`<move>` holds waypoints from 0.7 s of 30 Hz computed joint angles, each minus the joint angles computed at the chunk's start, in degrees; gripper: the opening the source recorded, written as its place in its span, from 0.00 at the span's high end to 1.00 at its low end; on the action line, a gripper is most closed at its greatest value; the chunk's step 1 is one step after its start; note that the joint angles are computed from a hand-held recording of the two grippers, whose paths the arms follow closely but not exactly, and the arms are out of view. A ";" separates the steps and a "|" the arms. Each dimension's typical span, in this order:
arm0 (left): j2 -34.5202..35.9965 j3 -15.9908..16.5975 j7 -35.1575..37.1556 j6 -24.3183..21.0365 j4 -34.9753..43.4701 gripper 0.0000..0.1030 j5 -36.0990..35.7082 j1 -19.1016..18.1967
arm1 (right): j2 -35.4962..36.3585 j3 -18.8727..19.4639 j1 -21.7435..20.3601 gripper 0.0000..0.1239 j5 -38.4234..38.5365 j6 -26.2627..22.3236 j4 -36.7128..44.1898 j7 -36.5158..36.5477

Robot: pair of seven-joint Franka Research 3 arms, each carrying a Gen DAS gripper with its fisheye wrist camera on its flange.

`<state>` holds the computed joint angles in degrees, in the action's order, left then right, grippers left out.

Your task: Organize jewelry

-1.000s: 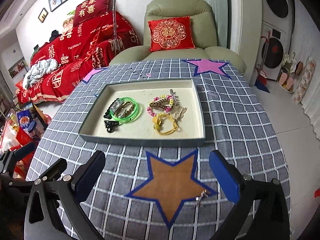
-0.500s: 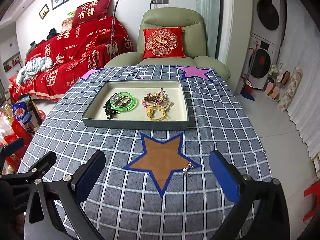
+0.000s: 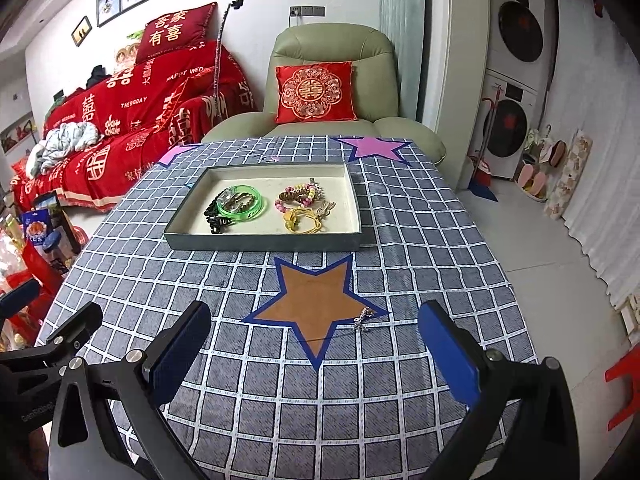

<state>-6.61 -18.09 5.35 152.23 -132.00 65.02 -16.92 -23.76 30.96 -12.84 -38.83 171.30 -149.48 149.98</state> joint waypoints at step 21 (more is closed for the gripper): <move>-0.61 -0.58 0.04 -0.26 -0.29 0.00 -0.24 -0.48 | -3.33 2.55 -2.12 0.17 3.36 0.69 -1.79 -1.58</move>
